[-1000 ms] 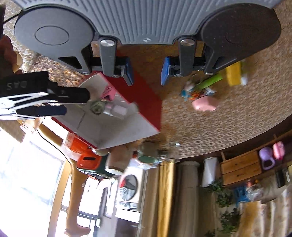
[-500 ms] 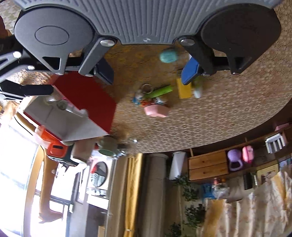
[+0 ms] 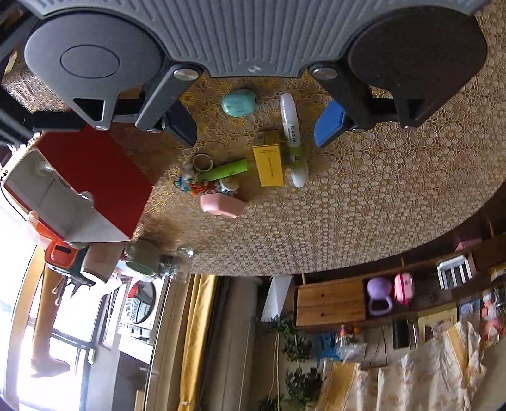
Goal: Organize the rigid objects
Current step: 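Withdraw both grippers from the box toward the remaining items, then grasp the yellow box with the left gripper while the right grasps the teal egg-shaped item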
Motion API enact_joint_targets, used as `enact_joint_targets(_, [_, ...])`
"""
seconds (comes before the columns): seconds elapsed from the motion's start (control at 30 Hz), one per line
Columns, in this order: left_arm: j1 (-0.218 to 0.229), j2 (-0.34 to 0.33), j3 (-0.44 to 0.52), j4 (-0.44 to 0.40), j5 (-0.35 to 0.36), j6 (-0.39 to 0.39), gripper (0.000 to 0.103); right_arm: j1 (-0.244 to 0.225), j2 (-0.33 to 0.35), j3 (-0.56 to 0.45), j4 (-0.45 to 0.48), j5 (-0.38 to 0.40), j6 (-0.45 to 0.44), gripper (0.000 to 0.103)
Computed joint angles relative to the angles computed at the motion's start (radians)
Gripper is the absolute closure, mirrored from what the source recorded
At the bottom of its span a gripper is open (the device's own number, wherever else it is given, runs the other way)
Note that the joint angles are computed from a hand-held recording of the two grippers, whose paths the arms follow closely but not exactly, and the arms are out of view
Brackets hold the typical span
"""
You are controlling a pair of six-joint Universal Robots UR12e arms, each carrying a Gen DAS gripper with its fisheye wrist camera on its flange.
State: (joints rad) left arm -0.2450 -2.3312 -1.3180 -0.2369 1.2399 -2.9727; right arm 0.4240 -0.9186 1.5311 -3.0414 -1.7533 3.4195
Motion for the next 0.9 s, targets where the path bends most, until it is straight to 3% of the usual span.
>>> enact_joint_targets(0.23, [-0.005, -0.058, 0.086, -0.039, 0.029, -0.012, 0.021, -0.003, 0.053, -0.056, 0.026, 0.006, -0.027, 0.001])
enact_joint_targets(0.47, [-0.017, -0.119, 0.183, -0.144, 0.053, -0.020, 0.021, -0.013, 0.099, -0.116, 0.074, 0.027, -0.074, 0.005])
enact_joint_targets(0.67, [-0.030, -0.169, 0.238, -0.131, 0.086, -0.002, 0.021, -0.019, 0.125, -0.147, 0.102, 0.031, -0.095, 0.013])
enact_joint_targets(0.9, [-0.034, -0.205, 0.278, -0.121, 0.069, -0.003, 0.021, -0.026, 0.142, -0.168, 0.122, 0.036, -0.105, 0.021])
